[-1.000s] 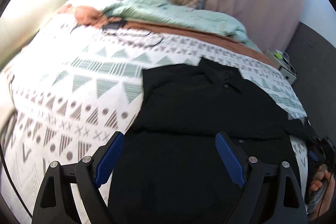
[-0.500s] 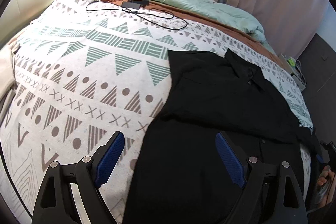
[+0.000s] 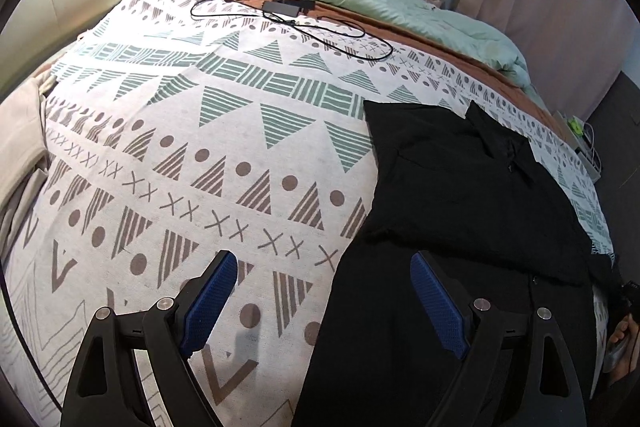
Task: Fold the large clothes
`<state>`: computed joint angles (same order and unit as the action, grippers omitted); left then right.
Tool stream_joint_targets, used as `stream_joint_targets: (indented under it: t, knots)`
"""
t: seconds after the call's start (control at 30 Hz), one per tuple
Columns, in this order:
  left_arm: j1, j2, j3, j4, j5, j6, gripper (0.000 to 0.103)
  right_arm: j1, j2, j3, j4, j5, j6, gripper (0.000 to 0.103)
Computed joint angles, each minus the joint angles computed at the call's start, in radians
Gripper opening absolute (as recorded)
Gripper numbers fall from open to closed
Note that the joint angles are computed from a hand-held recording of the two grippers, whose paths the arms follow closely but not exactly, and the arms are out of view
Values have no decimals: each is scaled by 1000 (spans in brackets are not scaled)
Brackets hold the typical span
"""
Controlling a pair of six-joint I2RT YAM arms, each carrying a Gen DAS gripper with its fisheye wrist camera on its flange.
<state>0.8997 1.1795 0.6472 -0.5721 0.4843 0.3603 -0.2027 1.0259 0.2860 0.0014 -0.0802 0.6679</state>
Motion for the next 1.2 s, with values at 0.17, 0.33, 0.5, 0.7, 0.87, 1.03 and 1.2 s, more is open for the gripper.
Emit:
stream_joint_targets:
  t: [0.17,0.33,0.5,0.7,0.87,1.03,1.2]
  knots:
    - [23,-3,30,-52,40,14,89,116,-180,55,-131,110,-41,8]
    - [82,-5,93,-155,113,68,89,341,-243,199,-289,266,-34,8]
    - [158,16,159,-252,188,133,89,636,-148,365,-370,462,8,7]
    - [227,67,224,-329,250,192,89,900,78,511,-378,608,66,7]
    - [261,107,259,-356,276,223,89,1012,299,614,-370,605,112,7]
    - [289,151,293,-395,299,264,89,1035,458,587,-274,412,279,67]
    - [324,171,314,-435,315,312,89,1104,490,448,-74,431,474,74]
